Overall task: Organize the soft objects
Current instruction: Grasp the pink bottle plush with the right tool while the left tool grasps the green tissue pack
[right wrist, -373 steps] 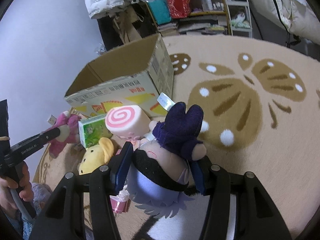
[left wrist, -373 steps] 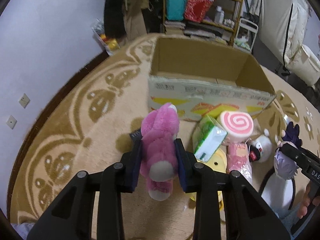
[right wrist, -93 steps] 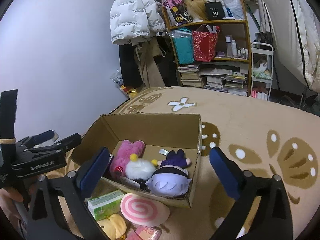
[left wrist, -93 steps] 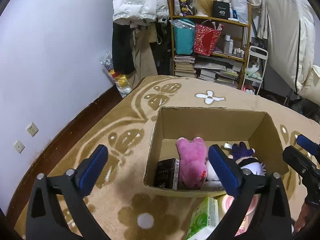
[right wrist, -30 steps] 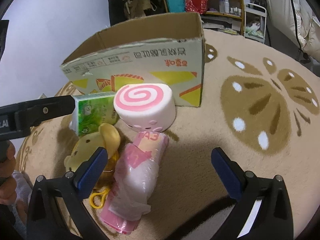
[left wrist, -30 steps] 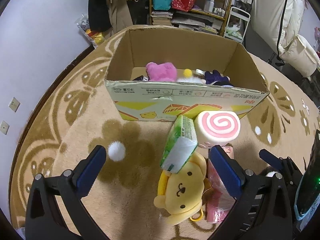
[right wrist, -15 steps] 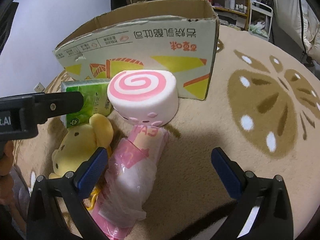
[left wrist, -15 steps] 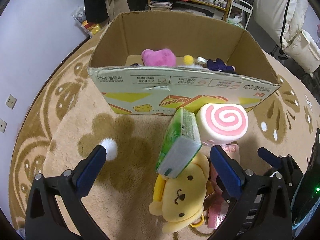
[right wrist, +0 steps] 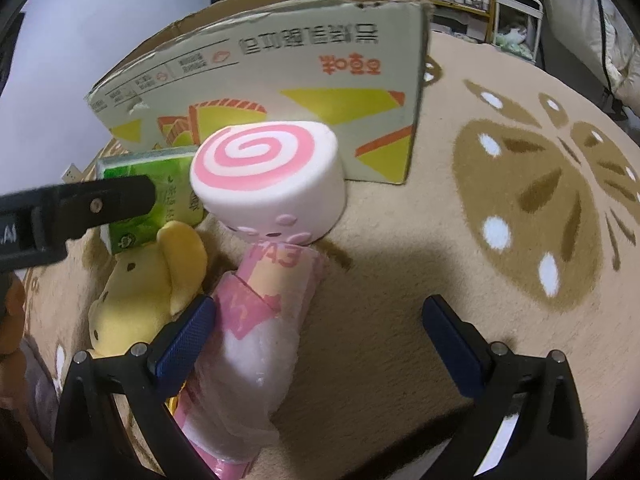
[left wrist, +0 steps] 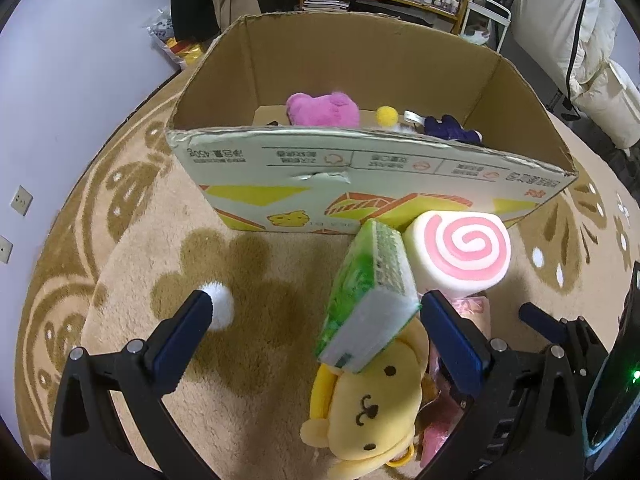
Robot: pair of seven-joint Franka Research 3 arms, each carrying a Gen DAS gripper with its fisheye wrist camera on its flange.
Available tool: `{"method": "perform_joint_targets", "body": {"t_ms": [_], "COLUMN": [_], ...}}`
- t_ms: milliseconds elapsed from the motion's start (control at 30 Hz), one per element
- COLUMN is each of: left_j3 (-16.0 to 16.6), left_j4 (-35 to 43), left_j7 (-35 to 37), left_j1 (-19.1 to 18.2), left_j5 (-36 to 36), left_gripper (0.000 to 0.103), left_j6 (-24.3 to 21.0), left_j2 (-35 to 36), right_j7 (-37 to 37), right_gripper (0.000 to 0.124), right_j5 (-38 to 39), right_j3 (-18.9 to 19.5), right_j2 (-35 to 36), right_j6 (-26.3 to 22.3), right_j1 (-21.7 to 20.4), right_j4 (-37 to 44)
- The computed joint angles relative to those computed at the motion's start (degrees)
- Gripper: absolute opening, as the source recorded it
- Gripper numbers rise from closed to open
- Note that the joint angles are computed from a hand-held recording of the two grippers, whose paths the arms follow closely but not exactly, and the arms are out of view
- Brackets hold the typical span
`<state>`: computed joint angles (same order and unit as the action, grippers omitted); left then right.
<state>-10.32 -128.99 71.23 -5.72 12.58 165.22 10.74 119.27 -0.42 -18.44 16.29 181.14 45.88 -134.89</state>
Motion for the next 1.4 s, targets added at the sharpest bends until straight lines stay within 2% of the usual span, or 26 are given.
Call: {"method": "perform_joint_targets", "body": {"t_ms": [100,200,400,467,500,567,667,767,800,833,900,1000,1133,1167,1267,1333,1400], "left_j3": [-0.6,-0.2,0.0,0.3,0.4,-0.8,-0.5,-1.1,-1.2,-1.3,-2.4,-3.7,-3.9,-4.5,-6.2,-4.8,-3.6], "left_j4": [0.2,0.5,0.8,0.6,0.5,0.6,0.7,0.9,0.8,0.7,0.7,0.5,-0.1,-0.1,-0.8,-1.5,-2.3], "left_j7": [1.2,0.6,0.0,-0.7,-0.9,1.4,1.6,2.7,3.0,3.3,5.3,8.4,10.1,11.2,14.5,13.7,12.3], "left_j1": [0.7,0.5,0.4,0.1,0.0,1.0,0.4,0.7,0.8,0.7,1.6,2.5,2.3,2.8,3.9,2.5,1.4], "left_j5": [-2.2,-1.7,-1.0,0.0,0.4,-1.2,-0.6,-1.2,-1.4,-1.6,-3.4,-6.5,-8.0,-9.2,-13.5,-12.2,-10.5], "left_gripper": [0.102,0.102,0.102,0.099,0.094,0.089,0.082,0.073,0.066,0.057,0.050,0.038,0.031,0.030,0.028,0.028,0.027], "left_j6": [0.1,-0.1,0.0,0.4,0.8,0.8,1.2,1.0,1.2,1.5,1.2,1.3,2.4,2.3,2.4,3.2,3.9], "left_j2": [0.5,0.9,1.4,1.4,1.4,1.5,1.8,1.9,2.0,2.0,1.9,1.9,1.7,1.6,0.7,-0.2,-1.0], "right_j7": [-1.2,-0.4,-2.1,-2.8,-3.5,-6.0,-9.3,-11.7,-12.2,-13.1,-14.8,-15.6,-14.6,-14.8,-16.7,-17.8,-18.9], "right_gripper": [0.103,0.103,0.103,0.103,0.103,0.101,0.090,0.078,0.075,0.071,0.068,0.066,0.054,0.053,0.039,0.029,0.025], "right_j5": [0.2,-0.1,0.7,1.1,1.5,3.2,5.3,6.7,7.0,7.8,10.1,11.4,11.5,11.9,14.1,15.4,16.2], "right_j3": [1.6,0.3,2.5,3.2,4.0,7.8,11.4,12.2,12.3,14.1,18.4,17.7,12.9,12.7,18.1,19.8,23.1], "right_j2": [0.3,0.3,0.1,0.2,0.2,0.0,0.1,0.4,0.4,0.4,0.4,0.5,0.4,0.4,0.1,-0.4,-0.4], "right_j6": [0.0,-0.4,0.2,0.5,1.0,2.3,2.5,1.4,1.3,1.5,1.9,1.6,3.2,3.9,6.5,7.9,8.8], "right_j1": [-1.3,0.5,-2.2,-3.0,-3.7,-7.1,-9.9,-10.1,-10.1,-11.6,-15.3,-14.3,-8.9,-8.6,-13.8,-15.2,-18.4], "right_j4": [0.5,0.4,0.4,0.6,0.6,0.3,0.9,1.6,1.6,1.6,1.4,1.5,0.5,0.2,-0.5,-1.1,-1.3]}}
